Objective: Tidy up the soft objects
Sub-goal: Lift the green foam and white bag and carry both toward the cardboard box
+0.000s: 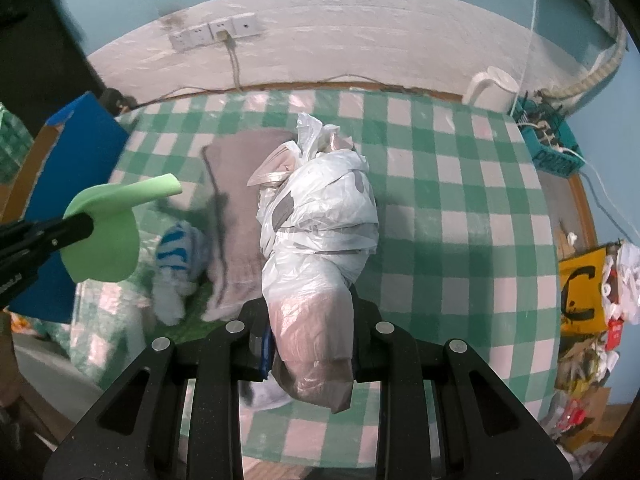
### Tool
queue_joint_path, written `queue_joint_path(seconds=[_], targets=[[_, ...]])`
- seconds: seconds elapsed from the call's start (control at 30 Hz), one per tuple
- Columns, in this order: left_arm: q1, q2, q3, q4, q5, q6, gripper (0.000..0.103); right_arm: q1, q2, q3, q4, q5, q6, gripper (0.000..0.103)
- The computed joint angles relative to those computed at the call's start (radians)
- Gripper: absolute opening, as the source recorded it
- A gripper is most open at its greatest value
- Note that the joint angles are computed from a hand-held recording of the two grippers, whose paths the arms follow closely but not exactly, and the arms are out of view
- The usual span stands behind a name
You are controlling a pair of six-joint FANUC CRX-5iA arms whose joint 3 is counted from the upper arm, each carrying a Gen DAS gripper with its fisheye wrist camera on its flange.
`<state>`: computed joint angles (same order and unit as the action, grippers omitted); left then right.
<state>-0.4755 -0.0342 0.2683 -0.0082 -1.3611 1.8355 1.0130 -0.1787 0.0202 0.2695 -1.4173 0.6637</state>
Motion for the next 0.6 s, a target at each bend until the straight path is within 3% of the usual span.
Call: queue_joint_path(seconds=[0.6], targets=[[0.043,-0.112,0.0,-0.075,-0.011,0.026,0.004,0.069,0.078,0.163,0.004,0.014,0.061,0.026]])
